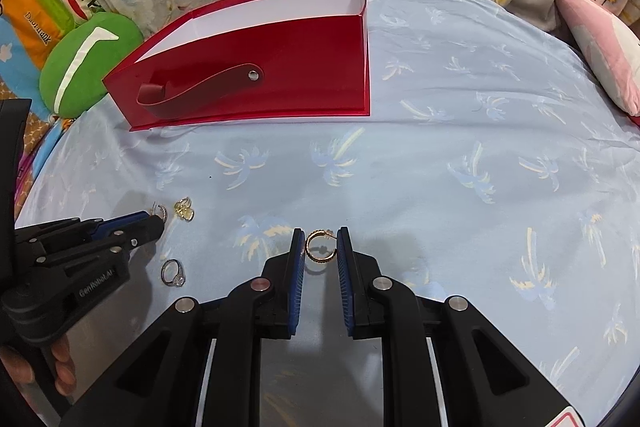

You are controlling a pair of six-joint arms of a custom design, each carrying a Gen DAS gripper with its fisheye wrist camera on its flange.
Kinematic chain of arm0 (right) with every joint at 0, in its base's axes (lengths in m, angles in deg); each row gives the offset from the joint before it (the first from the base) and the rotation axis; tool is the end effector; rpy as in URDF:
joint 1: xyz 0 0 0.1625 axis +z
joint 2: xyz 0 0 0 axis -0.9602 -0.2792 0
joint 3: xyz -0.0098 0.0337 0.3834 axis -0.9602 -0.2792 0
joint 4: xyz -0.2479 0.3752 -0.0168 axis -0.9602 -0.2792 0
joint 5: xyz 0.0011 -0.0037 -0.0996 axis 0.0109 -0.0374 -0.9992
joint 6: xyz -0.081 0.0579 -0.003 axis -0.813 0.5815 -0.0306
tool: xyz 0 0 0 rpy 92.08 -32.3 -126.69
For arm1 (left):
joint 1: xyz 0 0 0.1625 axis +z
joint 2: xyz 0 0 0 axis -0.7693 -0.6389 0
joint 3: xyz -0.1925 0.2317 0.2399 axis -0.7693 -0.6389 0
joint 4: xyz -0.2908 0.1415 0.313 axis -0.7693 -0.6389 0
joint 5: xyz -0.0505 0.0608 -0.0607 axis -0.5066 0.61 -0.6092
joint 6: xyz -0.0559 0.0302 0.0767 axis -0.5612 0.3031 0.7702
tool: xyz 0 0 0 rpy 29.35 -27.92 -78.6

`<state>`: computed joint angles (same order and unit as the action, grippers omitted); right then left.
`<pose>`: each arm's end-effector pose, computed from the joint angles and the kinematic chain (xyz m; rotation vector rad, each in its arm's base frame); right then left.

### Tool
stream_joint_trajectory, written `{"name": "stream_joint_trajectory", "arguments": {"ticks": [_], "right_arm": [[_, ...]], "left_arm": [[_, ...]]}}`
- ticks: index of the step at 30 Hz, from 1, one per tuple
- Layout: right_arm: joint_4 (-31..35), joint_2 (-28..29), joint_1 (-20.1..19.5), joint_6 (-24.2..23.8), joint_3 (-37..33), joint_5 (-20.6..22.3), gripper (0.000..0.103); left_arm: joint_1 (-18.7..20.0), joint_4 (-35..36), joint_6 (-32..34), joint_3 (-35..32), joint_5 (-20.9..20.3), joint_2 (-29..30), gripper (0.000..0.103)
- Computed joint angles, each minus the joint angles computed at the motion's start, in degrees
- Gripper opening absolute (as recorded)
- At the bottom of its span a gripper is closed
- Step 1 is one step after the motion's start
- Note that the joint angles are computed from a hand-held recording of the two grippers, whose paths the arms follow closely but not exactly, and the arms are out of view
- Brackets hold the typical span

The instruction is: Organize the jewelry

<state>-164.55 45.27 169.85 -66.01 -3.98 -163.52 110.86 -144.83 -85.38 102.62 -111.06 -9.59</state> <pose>0.1742 -0.7274 0.0834 0.7802 -2.4715 0.5711 -0.1392 -0.6846 0.1079 0.0199 2.2622 -0.7574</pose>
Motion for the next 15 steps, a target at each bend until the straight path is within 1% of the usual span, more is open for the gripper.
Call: {"name": "stream_joint_trajectory", "arguments": {"ticks": [3, 9, 12, 15], "right_arm": [[0.07, -0.27, 0.13, 0.06, 0.28, 0.26, 0.015], [-0.06, -0.59, 0.50, 0.07, 0.69, 0.61, 0.015], [0.11, -0.50, 0.70, 0.11, 0.66, 0.70, 0.015], [0.43, -0.41, 0.84, 0.13, 0.60, 0.70, 0.015]], "left_arm": [[0.61, -0.29, -0.74, 1.37, -1.06, -1.88, 0.000], [0.00, -1.55, -1.07, 4.46, -0.13, -4.64, 0.000], [-0.21, -1.47, -0.54, 4.49, -1.15, -4.72, 0.000], [-0.15, -2.36, 1.11, 2.85, -2.27, -3.07, 0.001]]}}
